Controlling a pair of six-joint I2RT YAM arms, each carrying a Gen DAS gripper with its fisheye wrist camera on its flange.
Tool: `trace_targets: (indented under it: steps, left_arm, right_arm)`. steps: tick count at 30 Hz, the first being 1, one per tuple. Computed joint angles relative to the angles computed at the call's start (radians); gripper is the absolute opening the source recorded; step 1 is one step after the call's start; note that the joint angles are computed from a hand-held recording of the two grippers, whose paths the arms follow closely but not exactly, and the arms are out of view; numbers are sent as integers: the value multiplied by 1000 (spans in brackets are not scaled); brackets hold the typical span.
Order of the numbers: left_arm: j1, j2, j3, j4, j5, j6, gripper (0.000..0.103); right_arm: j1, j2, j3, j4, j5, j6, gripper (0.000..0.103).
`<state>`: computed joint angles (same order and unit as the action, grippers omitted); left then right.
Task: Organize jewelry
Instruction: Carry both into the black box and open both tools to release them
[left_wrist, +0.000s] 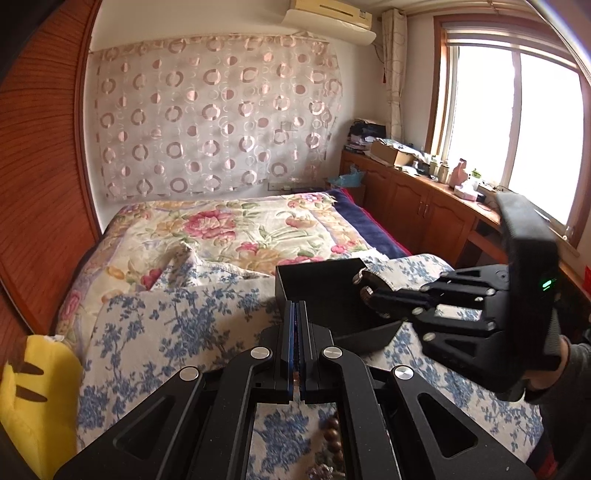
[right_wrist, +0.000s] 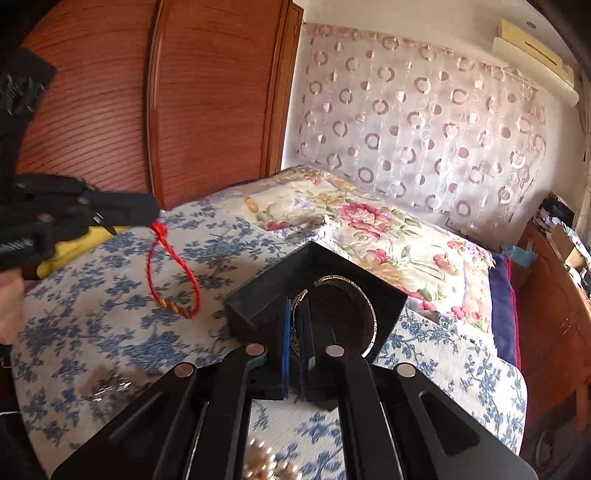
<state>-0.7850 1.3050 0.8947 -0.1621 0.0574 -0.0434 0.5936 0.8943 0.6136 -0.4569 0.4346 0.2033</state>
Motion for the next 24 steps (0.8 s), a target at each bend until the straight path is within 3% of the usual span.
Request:
trace_targets:
  steps: [8,24]
  left_arm:
    - [-15,81,99,-12,-21,9,0]
    - [-116,291,301,-31,-67,11,0]
  right_arm:
    - [-127,74,-28,74,-100,-4,6]
    - [-143,-345,-143,-200,-55,67,7]
